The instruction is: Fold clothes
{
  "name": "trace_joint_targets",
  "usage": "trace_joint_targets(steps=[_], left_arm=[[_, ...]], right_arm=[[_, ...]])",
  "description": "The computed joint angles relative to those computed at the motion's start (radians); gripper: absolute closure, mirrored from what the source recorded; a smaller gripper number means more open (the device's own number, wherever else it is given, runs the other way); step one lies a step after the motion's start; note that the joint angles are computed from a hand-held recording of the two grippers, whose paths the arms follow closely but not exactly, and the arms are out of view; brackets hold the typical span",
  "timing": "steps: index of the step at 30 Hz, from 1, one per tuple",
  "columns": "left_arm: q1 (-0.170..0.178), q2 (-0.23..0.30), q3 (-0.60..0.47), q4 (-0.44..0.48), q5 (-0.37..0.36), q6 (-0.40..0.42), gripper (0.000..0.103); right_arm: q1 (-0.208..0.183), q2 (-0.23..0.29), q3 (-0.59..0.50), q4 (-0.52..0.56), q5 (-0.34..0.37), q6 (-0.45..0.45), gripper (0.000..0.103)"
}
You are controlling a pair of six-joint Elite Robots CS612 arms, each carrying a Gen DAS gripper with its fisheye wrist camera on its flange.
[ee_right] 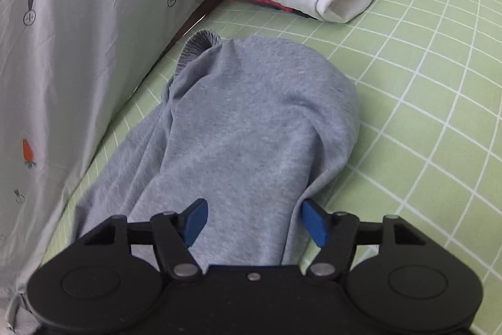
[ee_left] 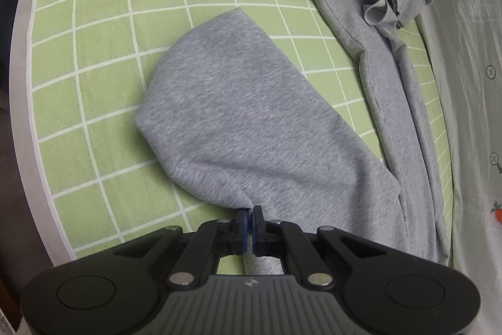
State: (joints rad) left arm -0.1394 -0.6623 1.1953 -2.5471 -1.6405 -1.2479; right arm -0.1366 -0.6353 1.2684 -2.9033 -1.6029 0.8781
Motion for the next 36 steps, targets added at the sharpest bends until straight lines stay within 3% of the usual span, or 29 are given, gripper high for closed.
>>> trace_joint_targets(steps=[5,7,9,11,16,18,19,20,21,27,33,36], left_arm=[[0.003,-0.012,0.012,-0.017,0.037,0.004,0.102],[0.005,-0.021,0.018,-0.024,0.065,0.012,0.102],[0.007,-0.019,0.005,-0.018,0.086,0.019,0.102],[0.010,-0.024,0.005,-0.014,0.094,0.023,0.102],[0.005,-0.042,0.022,-0.014,0.103,0.025,0.102],[0.004,-0.047,0.028,-0.013,0.106,0.027,0.102],[0.004,-0.045,0.024,-0.012,0.106,0.028,0.102],[0.005,-0.042,0.018,-0.011,0.106,0.030,0.102],[0.005,-0.038,0.012,-0.010,0.106,0.032,0.102],[0.014,0.007,-0.079,-0.037,0.096,0.078,0.102],[0.018,0.150,-0.392,-0.098,0.070,0.183,0.103],[0.016,0.217,-0.562,-0.177,0.036,0.241,0.103]], right_arm=[[0.001,-0.003,-0.011,0.036,-0.047,0.017,0.038],[0.007,-0.007,-0.006,0.012,-0.079,-0.020,0.030],[0.010,-0.010,-0.001,-0.015,-0.100,-0.057,0.013],[0.003,-0.008,-0.005,0.000,-0.064,-0.070,0.013],[-0.007,0.002,-0.015,0.047,-0.008,-0.034,0.031],[-0.009,0.006,-0.022,0.063,0.013,-0.055,0.062],[-0.009,0.007,-0.028,0.079,0.013,-0.069,0.071],[-0.008,0.006,-0.029,0.080,0.006,-0.074,0.091],[-0.007,0.006,-0.029,0.076,-0.002,-0.076,0.101],[-0.001,0.012,-0.059,-0.057,-0.054,-0.160,0.101],[-0.007,0.084,-0.251,-0.168,-0.100,-0.185,0.101],[-0.006,0.098,-0.323,-0.270,-0.163,-0.196,0.101]])
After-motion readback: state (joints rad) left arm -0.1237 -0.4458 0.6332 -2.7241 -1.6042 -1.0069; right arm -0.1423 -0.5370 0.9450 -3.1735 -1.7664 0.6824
